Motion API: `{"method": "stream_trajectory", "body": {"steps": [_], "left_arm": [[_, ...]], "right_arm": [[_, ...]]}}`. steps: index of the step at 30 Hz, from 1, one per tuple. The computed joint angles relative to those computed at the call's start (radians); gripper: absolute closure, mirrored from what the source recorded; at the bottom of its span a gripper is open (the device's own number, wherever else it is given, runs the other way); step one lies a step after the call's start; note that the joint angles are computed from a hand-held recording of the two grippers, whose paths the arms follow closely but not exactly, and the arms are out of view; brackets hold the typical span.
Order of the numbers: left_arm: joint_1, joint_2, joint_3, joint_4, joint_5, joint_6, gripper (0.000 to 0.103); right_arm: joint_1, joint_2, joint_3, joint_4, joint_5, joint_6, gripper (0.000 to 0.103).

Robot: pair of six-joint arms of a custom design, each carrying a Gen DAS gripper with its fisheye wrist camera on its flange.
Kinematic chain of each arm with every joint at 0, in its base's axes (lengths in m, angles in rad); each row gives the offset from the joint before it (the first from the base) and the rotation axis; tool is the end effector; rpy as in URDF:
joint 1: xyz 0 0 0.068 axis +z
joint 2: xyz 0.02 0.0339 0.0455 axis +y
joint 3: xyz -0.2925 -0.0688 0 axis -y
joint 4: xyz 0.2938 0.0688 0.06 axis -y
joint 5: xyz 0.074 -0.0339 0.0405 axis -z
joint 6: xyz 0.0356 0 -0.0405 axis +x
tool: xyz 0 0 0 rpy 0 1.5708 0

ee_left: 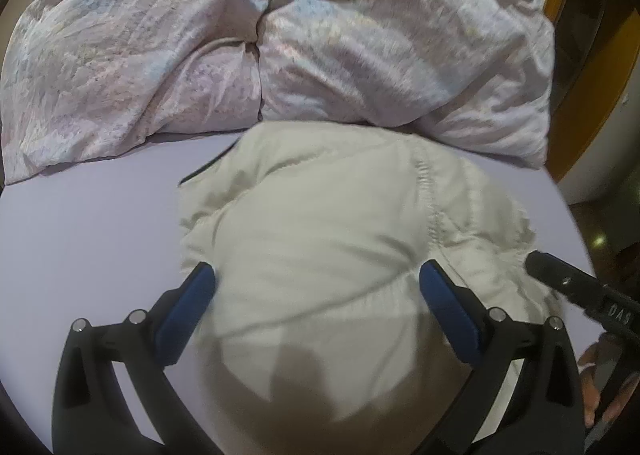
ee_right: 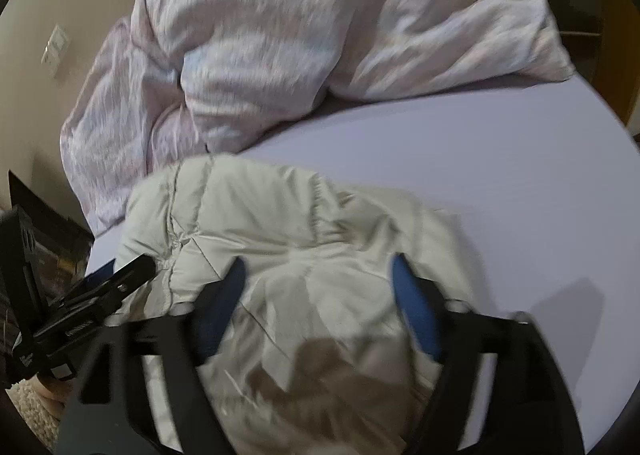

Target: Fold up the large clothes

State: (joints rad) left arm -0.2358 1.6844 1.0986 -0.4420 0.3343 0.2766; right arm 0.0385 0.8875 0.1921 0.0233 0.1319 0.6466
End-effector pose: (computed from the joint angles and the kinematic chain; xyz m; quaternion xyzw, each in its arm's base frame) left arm 0.3733 -0.1017 0.1995 0.2839 0.9076 -0.1549 0.2677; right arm 0.1849 0.0024 0.1301 0.2964 0.8490 0.0897 0.4282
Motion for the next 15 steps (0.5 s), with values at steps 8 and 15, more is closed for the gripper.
{"method": "stream_trajectory", "body": {"steps": [8,15], "left_arm": [[0.127,-0.02,0.026,-0.157,0.108,0.073,0.002],[0.205,-0.009,0.032,-0.245,0.148,0.122,0.002]], "right_arm": [[-0.243,-0.318,-0.051,-0.301,-0.253,0.012,0.015],[-0.37,-0.25,-0.045,-0.326,-0.404,-0.021,0.012]]}}
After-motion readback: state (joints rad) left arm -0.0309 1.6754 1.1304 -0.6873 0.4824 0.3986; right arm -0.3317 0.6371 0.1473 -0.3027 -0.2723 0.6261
